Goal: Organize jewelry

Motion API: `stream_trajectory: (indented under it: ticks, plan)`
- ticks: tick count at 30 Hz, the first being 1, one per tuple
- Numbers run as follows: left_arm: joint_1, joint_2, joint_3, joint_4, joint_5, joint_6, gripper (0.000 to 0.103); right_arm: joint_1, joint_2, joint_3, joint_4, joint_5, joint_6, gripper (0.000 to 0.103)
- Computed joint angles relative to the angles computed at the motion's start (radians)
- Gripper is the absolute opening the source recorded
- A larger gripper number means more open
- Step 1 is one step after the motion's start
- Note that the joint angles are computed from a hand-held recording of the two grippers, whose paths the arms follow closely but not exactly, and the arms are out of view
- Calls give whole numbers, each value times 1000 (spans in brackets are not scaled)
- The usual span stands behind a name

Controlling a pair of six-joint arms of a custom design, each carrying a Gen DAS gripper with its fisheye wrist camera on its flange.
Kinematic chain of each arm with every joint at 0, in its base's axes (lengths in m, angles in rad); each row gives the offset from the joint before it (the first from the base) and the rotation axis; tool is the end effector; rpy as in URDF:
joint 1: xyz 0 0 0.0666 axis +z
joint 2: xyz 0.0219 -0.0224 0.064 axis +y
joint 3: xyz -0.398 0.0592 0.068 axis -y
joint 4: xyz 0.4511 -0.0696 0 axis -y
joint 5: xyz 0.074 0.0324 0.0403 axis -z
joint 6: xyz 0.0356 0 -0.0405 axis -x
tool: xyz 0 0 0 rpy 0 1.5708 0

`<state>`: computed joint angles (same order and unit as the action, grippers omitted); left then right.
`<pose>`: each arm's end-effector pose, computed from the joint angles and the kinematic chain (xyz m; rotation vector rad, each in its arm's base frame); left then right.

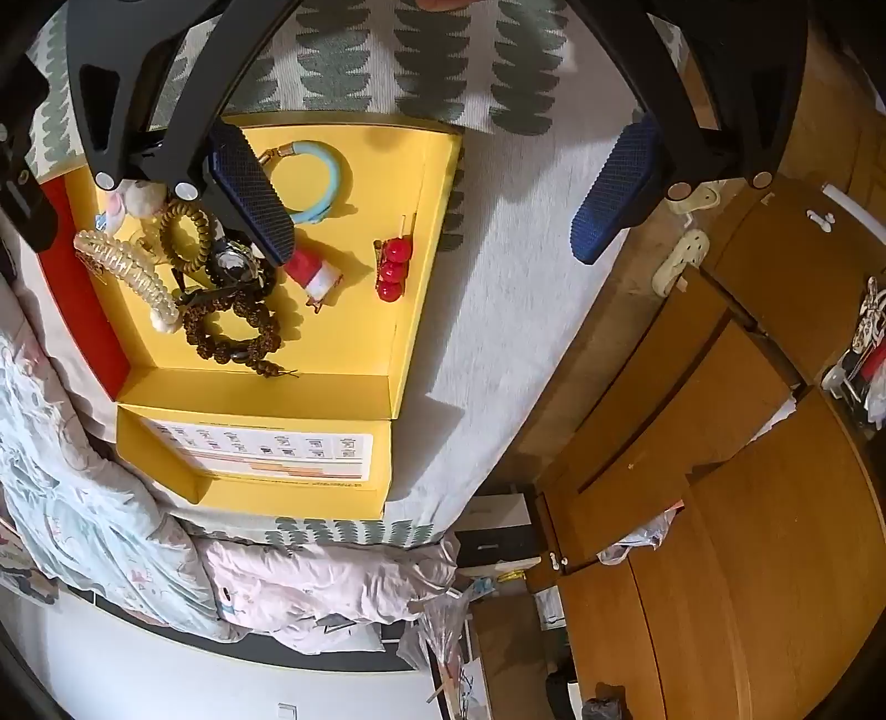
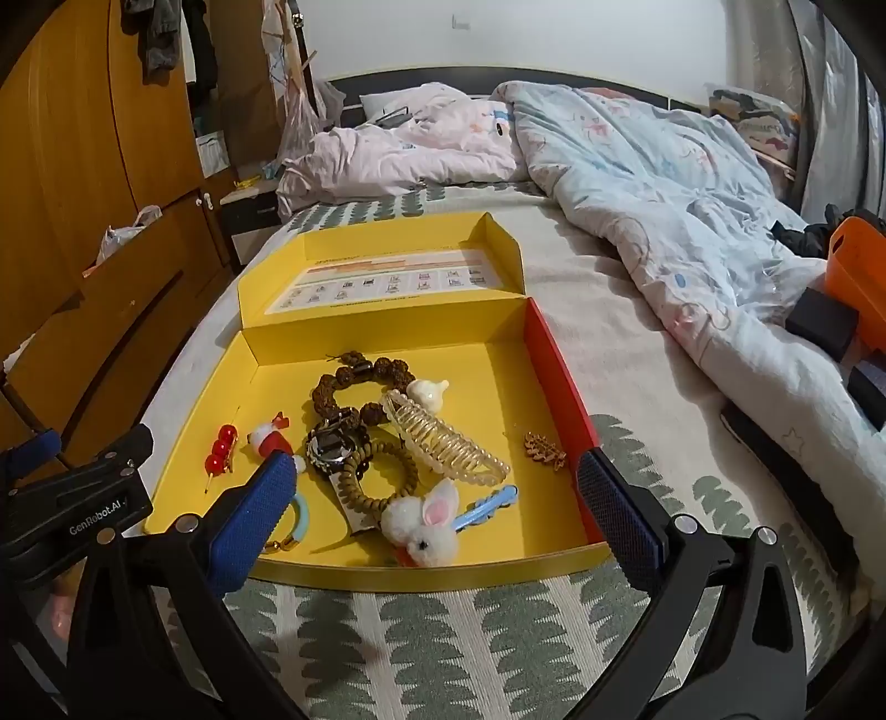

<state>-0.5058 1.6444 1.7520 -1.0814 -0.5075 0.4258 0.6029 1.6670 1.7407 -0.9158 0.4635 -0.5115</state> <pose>0.5562 -0.2887 0.4839 -0.0947 2.3883 0.2228 0.5430 0.3540 0.4743 0.1014 2.2992 0.0032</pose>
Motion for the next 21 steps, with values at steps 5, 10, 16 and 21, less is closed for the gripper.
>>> stream_trajectory:
  ticks: [5,10,16,21]
  plan:
    - [-6,-27,-22,2,11,29,99,7,-12,-16,-12,0,-12,100]
    - [-23,-42,-45,10,-1,33,99,30,-44,-60,-9,29,-13,100]
    - [-31,-45,-48,2,-4,37,99,29,-45,-37,-30,38,-28,100]
    - [-27,-42,-46,3,-2,36,99,34,-44,-28,-39,49,-29,100]
